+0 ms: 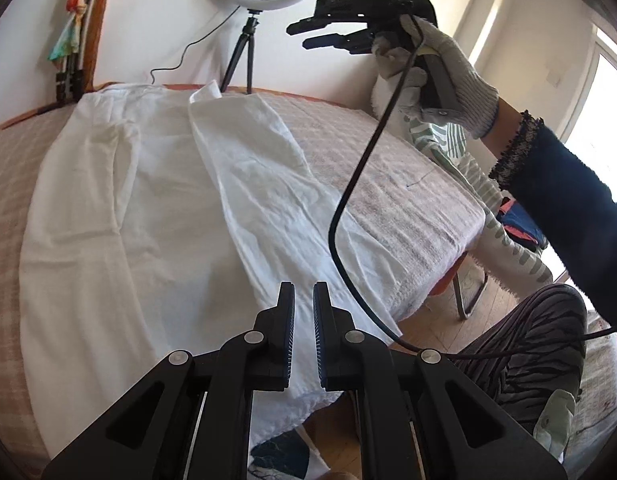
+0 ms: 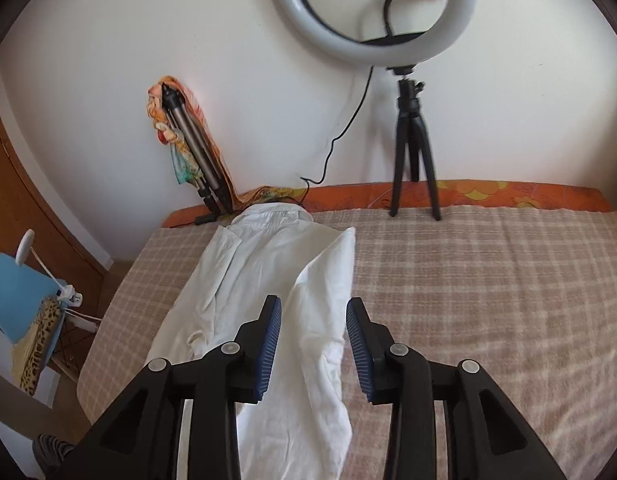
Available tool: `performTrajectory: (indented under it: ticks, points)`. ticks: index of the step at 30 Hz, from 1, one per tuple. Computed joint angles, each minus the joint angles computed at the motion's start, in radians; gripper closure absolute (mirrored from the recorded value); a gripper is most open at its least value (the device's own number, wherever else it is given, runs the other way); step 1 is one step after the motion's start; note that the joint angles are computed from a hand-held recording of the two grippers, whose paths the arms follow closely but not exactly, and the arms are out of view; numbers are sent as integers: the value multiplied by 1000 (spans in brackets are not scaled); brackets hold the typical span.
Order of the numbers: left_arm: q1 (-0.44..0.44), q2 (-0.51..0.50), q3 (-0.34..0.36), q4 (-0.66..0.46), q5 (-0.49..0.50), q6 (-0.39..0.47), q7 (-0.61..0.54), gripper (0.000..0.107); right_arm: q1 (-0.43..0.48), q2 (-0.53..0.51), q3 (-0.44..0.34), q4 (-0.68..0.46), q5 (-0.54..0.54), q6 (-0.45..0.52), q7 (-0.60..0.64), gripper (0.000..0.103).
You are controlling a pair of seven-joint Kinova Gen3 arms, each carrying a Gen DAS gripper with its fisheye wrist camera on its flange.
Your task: Fold small clothes
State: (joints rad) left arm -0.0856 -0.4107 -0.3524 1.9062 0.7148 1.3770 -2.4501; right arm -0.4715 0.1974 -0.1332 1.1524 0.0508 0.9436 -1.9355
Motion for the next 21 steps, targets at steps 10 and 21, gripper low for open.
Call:
performTrajectory:
  ticks: [10,21]
  points:
    - [120,-49,189,38,-44,-159,54,79,148,-336,23,329,-183,-80,106,58]
    - [180,5,477,33,-265,-392,330,59,201,-370,101,441,-353,-122,233,57]
